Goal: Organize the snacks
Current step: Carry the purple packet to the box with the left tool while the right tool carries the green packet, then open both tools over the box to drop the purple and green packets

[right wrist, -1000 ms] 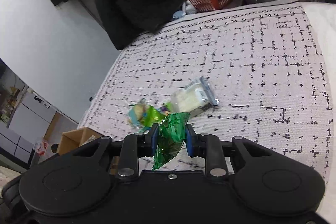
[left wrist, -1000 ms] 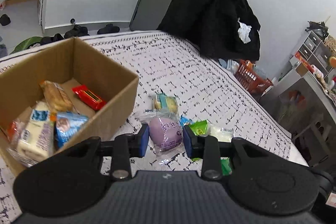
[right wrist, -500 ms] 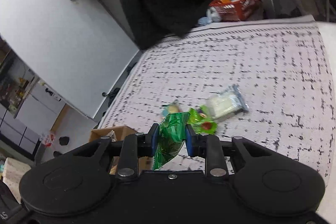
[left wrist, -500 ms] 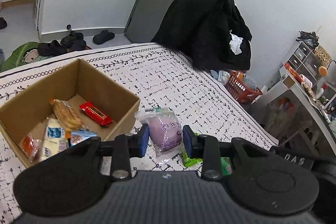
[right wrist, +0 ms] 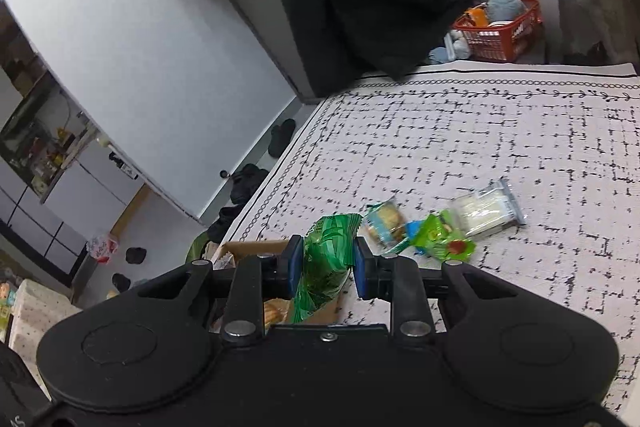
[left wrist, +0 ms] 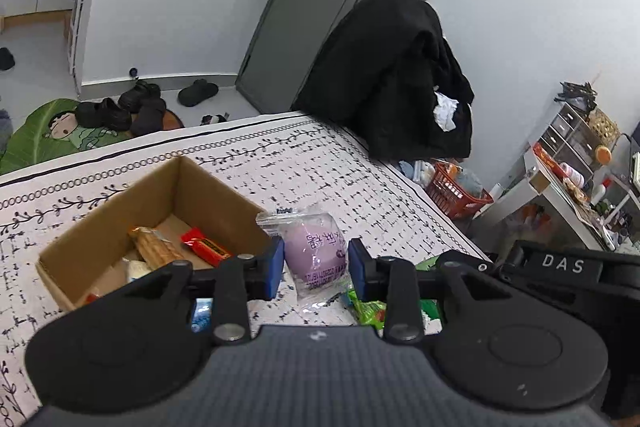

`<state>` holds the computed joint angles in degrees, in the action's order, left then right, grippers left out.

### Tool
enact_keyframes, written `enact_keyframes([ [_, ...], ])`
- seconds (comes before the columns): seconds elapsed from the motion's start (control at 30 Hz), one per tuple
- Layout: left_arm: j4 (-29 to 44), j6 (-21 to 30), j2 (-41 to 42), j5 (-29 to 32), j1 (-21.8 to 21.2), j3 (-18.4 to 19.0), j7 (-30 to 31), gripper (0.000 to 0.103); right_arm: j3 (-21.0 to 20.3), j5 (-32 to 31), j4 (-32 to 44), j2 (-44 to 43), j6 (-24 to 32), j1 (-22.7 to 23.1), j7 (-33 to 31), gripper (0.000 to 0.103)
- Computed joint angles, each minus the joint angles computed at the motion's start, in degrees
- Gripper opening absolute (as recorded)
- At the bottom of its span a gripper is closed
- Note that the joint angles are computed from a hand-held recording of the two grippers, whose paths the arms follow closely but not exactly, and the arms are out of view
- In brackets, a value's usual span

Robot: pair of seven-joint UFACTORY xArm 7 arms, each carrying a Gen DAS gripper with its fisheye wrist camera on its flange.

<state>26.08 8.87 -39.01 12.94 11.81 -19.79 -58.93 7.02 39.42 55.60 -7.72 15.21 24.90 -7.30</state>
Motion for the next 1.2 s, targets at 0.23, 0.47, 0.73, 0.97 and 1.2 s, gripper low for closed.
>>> enact_keyframes([
  [0.23,-2.1,0.2,-1.7,-1.6,-0.9,4.0,1.7,0.033,2.0,-4.7,0.8,0.8,-0.4,0.5,4.8,0.026],
  [0.47,-3.8,0.7,-2.5,-3.6,-0.6,7.0,3.5,0.033,3.6,-8.7,2.5,3.5,-1.6,1.4,9.0,0.026],
  [0.73,-5.9,0.3,-2.1,-6.9,-1.0,11.3,6.8,0.033,5.7,-16.3,5.5,7.9,-2.2,1.7,15.4,0.026],
  [0.97,-6.7,-0.1,-0.4,-9.7,-1.3,13.8,8.7,0.034,6.5,-25.2,8.5,11.7,-1.6,2.3,23.0,0.026],
  [1.2,-7.0,0.3,0.3,-11.6,-0.8,14.8,9.9,0.034,6.5,-32.0,10.7,14.4,-1.1,3.4,29.0,0.026],
])
